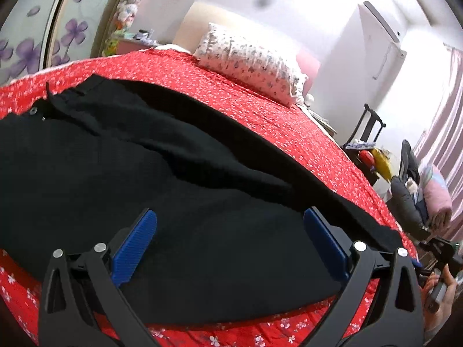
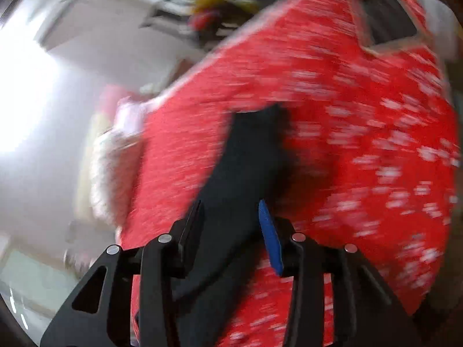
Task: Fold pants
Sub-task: 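Lift the held pants leg with the right gripper and fold it over the pants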
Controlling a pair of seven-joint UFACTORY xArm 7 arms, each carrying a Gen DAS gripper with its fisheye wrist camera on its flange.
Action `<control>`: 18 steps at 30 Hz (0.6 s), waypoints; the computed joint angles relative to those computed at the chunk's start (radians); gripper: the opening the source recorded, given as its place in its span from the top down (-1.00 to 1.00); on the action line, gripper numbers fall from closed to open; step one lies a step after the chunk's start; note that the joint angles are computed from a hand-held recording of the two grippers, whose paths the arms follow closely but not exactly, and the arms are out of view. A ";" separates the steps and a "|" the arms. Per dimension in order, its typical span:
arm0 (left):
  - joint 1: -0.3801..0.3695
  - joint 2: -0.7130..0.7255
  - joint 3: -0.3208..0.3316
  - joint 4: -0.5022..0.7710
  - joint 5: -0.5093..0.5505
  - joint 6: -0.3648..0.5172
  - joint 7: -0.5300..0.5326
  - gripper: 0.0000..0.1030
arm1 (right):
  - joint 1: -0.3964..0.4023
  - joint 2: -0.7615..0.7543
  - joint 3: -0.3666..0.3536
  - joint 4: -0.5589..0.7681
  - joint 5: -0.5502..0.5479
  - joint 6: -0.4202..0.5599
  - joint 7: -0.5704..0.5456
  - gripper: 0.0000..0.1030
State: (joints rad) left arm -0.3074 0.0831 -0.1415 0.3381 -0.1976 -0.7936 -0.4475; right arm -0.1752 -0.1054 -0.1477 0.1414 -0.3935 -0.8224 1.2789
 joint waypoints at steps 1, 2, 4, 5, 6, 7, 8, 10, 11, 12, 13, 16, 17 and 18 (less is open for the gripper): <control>-0.001 0.007 0.000 -0.001 -0.015 -0.017 -0.003 -0.96 | 0.041 0.021 0.006 0.027 -0.024 -0.051 -0.041 0.19; -0.006 0.012 -0.002 -0.002 -0.036 -0.033 0.000 -0.96 | 0.039 0.058 0.035 0.069 -0.088 -0.086 -0.042 0.19; -0.020 0.023 -0.006 -0.002 -0.094 -0.066 0.009 -0.96 | 0.057 0.190 0.066 0.184 -0.258 -0.178 0.027 0.19; -0.020 0.022 -0.005 -0.003 -0.098 -0.064 0.008 -0.96 | 0.054 0.264 0.093 0.251 -0.334 -0.207 0.088 0.19; -0.018 0.020 -0.003 -0.002 -0.095 -0.057 0.007 -0.96 | 0.048 0.333 0.122 0.309 -0.389 -0.234 0.145 0.19; -0.016 0.019 -0.002 -0.002 -0.093 -0.053 0.006 -0.96 | 0.042 0.403 0.154 0.368 -0.430 -0.252 0.208 0.19; -0.016 0.019 -0.001 -0.002 -0.095 -0.048 0.007 -0.96 | 0.037 0.466 0.183 0.424 -0.465 -0.257 0.273 0.19; -0.016 0.017 -0.001 0.000 -0.095 -0.037 0.012 -0.96 | 0.032 0.537 0.220 0.492 -0.498 -0.248 0.357 0.19; -0.016 0.018 -0.001 0.000 -0.093 -0.039 0.015 -0.96 | 0.035 0.559 0.232 0.517 -0.496 -0.243 0.379 0.19; -0.017 0.018 -0.001 -0.002 -0.094 -0.044 0.017 -0.96 | 0.041 0.571 0.241 0.536 -0.483 -0.226 0.397 0.19; -0.018 0.018 -0.001 -0.003 -0.098 -0.047 0.023 -0.96 | 0.051 0.572 0.246 0.546 -0.464 -0.203 0.399 0.19; -0.021 0.016 -0.003 -0.002 -0.105 -0.042 0.032 -0.96 | 0.089 0.539 0.259 0.509 -0.352 -0.139 0.366 0.19; -0.020 0.016 -0.002 -0.002 -0.101 -0.039 0.029 -0.96 | 0.098 0.541 0.263 0.511 -0.319 -0.117 0.357 0.19; -0.016 0.013 0.000 -0.003 -0.093 -0.033 0.025 -0.96 | 0.094 0.540 0.267 0.514 -0.309 -0.088 0.367 0.20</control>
